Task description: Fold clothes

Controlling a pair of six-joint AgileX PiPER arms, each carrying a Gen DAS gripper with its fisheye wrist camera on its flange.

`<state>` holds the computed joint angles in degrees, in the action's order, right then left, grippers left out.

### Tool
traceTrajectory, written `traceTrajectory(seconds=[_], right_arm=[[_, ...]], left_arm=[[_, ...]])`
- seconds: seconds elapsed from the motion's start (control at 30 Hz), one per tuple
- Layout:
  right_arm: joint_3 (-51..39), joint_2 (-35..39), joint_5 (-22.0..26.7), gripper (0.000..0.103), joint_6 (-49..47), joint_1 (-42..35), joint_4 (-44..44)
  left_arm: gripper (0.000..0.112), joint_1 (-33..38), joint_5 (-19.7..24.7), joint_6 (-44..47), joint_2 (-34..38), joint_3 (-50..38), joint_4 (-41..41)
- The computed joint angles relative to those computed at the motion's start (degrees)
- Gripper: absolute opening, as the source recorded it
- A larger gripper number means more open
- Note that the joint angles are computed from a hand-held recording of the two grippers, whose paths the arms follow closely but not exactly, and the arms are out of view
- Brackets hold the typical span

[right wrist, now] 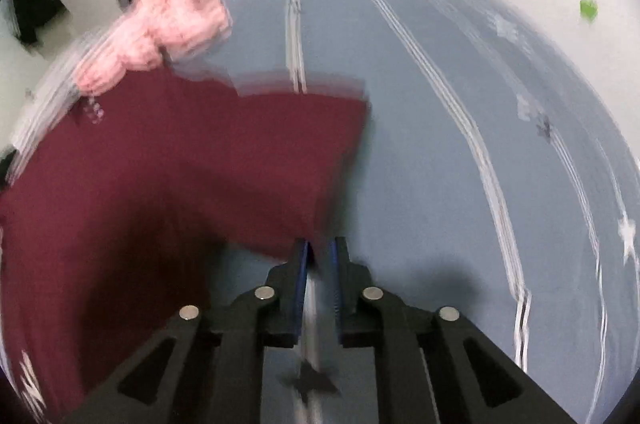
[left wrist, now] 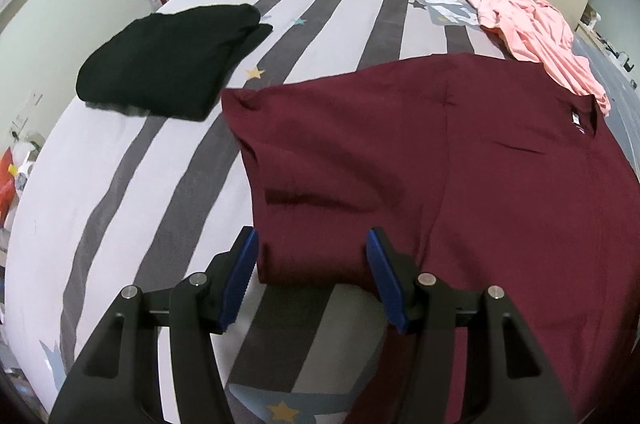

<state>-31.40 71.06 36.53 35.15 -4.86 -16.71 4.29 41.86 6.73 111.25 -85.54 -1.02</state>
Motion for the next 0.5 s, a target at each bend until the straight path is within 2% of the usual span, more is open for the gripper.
traceTrajectory(seconds=[0.07, 0.13, 0.17, 0.2, 0.27, 0.4, 0.5], right_arm=[[0.78, -0.37, 0.08, 0.013, 0.24, -2.61, -0.16], [0.23, -1.52, -0.92, 0.028, 1.47, -5.48, -1.16], [-1.25, -1.69, -2.38, 0.054, 2.08, -7.09, -1.35], [-2.70, -0.55, -4.15, 0.069, 2.40, -8.10, -1.05], [-8.63, 5.79, -7.48, 0.069, 0.08, -10.17, 1.11], [-19.41, 18.17, -12.06, 0.069, -9.65, -12.90, 11.06], [-27.30, 27.37, -8.80, 0.069, -17.53, -14.97, 19.73]], left_arm=[[0.053, -0.34, -0.39, 0.89, 0.08, -0.03, 0.35], [0.053, -0.56, -0.44, 1.19, 0.52, -0.59, 0.52], [0.053, -0.64, -0.24, 0.80, 0.93, -1.17, 0.62], [0.053, -0.71, 0.00, 0.35, 1.37, -1.80, 0.73], [0.053, -0.87, 0.59, -0.24, 2.13, -3.02, 0.57], [0.053, -2.00, 1.16, -0.52, 3.47, -5.14, 0.83], [0.053, -2.97, 1.41, -0.43, 4.52, -6.41, 1.24]])
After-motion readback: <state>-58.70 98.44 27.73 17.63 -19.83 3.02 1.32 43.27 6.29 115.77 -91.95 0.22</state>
